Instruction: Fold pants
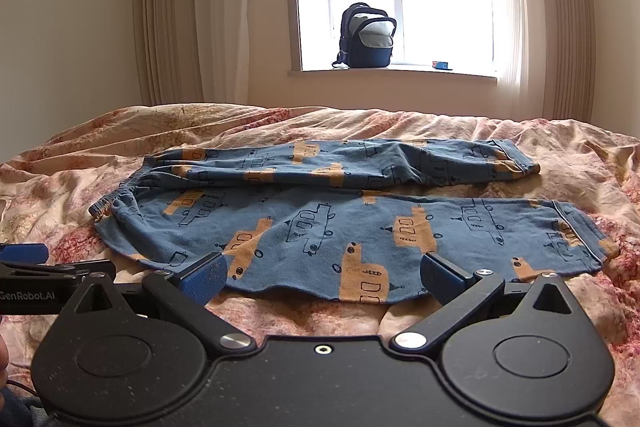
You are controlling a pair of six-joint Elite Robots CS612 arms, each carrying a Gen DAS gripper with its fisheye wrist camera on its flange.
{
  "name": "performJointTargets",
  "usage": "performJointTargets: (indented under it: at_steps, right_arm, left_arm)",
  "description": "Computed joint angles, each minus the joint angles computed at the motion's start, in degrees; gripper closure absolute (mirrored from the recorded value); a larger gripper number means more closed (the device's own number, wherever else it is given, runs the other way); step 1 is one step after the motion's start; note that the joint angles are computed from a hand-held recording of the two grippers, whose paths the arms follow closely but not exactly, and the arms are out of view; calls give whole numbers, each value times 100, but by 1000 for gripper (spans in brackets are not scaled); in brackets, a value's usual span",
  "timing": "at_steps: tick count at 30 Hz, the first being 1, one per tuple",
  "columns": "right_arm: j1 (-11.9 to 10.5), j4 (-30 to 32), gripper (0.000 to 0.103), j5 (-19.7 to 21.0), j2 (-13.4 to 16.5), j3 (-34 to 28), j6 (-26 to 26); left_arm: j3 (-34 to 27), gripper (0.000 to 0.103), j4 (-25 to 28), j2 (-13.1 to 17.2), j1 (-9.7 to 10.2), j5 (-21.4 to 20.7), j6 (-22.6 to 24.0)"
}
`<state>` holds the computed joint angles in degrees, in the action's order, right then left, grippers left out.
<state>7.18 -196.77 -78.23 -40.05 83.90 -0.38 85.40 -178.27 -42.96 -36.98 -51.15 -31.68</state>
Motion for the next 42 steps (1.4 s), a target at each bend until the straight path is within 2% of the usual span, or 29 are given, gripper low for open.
performJointTargets:
  at_steps: [42]
  right_arm:
    - [-9,3,0,12,-1,2,17]
  left_arm:
    - [2,0,67,-17,6,-15,-5]
